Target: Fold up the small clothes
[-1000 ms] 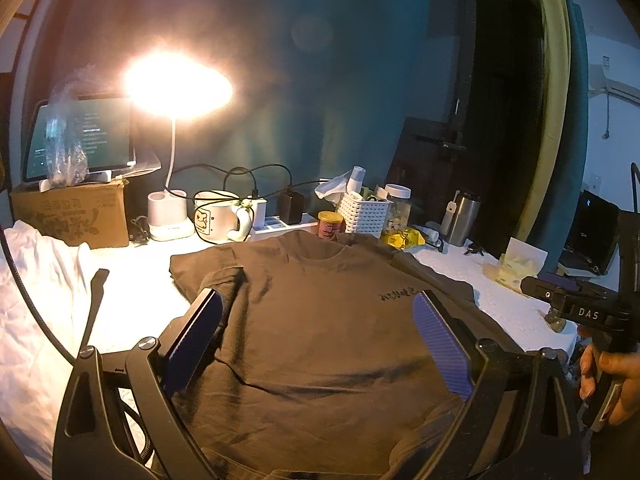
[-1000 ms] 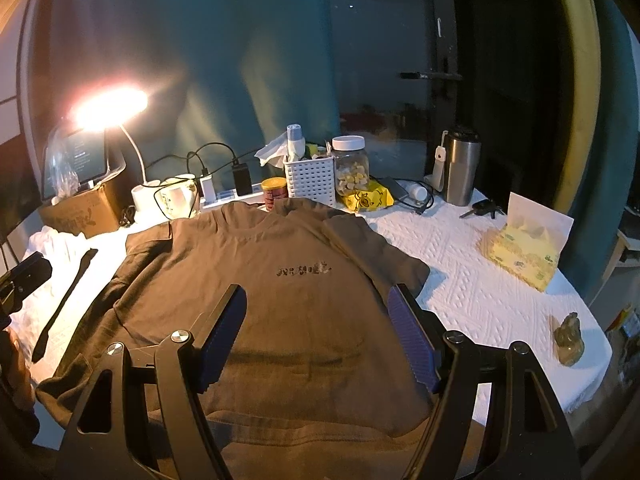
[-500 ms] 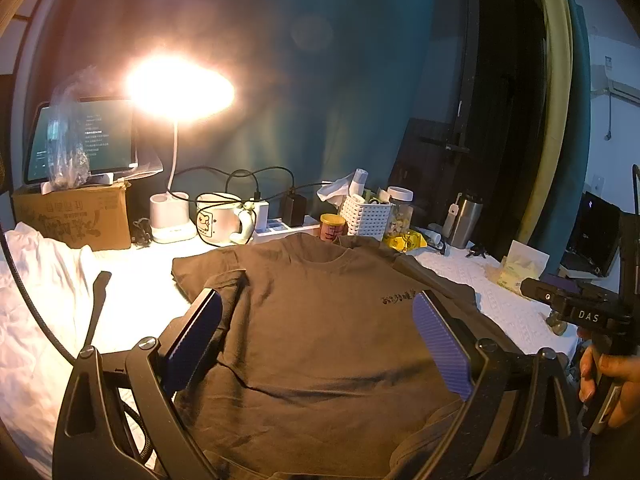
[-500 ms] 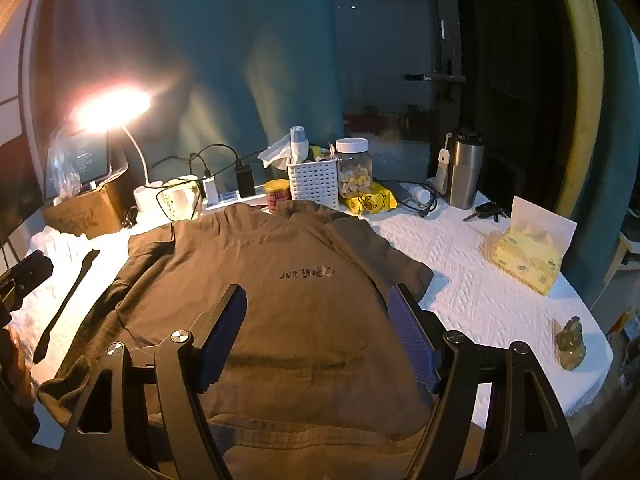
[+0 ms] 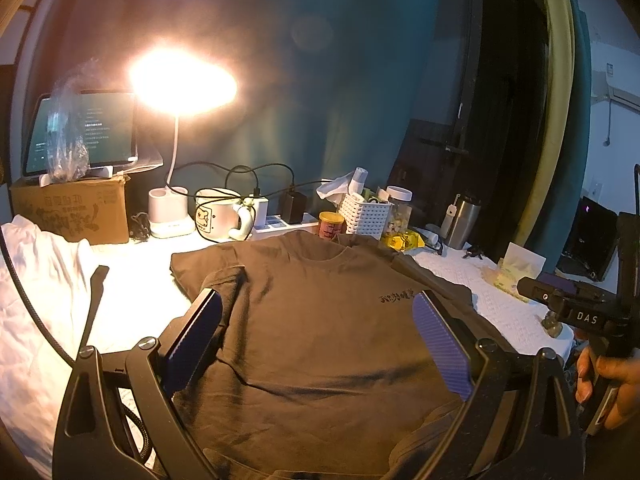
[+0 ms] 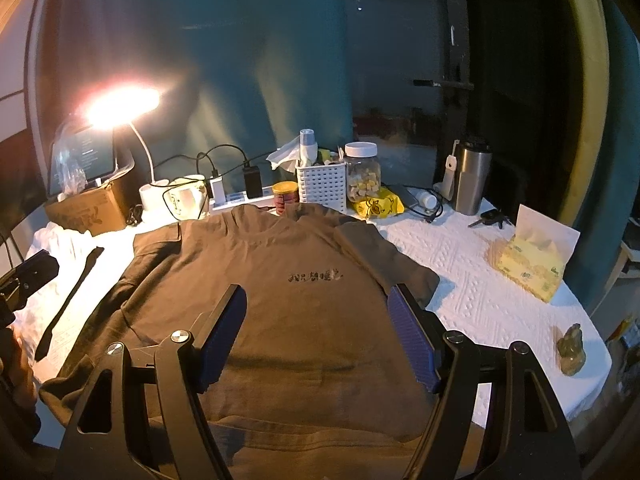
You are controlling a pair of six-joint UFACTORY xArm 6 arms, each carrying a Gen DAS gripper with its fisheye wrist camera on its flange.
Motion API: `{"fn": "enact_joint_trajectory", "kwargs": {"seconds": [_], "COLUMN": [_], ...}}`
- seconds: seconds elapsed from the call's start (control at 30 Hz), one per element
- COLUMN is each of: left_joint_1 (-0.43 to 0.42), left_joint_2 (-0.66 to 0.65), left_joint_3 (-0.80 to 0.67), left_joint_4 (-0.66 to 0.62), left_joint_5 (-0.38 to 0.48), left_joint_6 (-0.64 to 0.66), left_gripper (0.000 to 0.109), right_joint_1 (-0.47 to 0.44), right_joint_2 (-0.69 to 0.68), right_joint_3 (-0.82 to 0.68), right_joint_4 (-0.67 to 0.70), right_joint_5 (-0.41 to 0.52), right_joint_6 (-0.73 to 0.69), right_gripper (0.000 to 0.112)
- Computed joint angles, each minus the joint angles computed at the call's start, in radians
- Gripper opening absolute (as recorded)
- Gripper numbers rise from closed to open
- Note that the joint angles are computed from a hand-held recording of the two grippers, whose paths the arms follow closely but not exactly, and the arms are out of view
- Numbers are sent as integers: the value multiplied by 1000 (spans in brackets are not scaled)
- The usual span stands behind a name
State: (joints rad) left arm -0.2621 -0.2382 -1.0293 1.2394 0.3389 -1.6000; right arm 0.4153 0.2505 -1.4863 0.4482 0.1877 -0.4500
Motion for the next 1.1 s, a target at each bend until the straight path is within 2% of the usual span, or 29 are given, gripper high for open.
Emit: {"fn": "enact_joint_trajectory", "kwargs": {"seconds": [0.3, 0.73, 0.87, 0.97, 1.0, 1.03, 1.1], "left_joint_1": [-1, -19, 8, 29, 26, 10, -13], "left_joint_2": [2, 17, 38, 50, 53, 57, 82], "left_joint_3": [-3, -20, -33, -51, -60, -74, -111], "left_joint_4": [-2, -48, -116, -80, -34, 10, -27], "left_joint_5": [-4, 51, -4, -15, 21, 98, 223], "left_joint_6": [4, 44, 132, 108, 55, 6, 29], "left_gripper": [95, 95, 95, 95, 95, 95, 95], "right_joint_1": [-1, -5, -11, -24, -31, -38, -54], "right_joint_2": [-1, 6, 19, 41, 50, 58, 82], "right_joint_3": [1, -9, -16, -37, -45, -53, -76], "right_joint_4": [-6, -16, -12, -2, 2, 12, 5], "right_joint_5": [5, 18, 22, 21, 21, 23, 27], "right_joint_6": [6, 21, 20, 23, 25, 18, 32], "right_gripper": [77, 77, 77, 77, 77, 77, 77]}}
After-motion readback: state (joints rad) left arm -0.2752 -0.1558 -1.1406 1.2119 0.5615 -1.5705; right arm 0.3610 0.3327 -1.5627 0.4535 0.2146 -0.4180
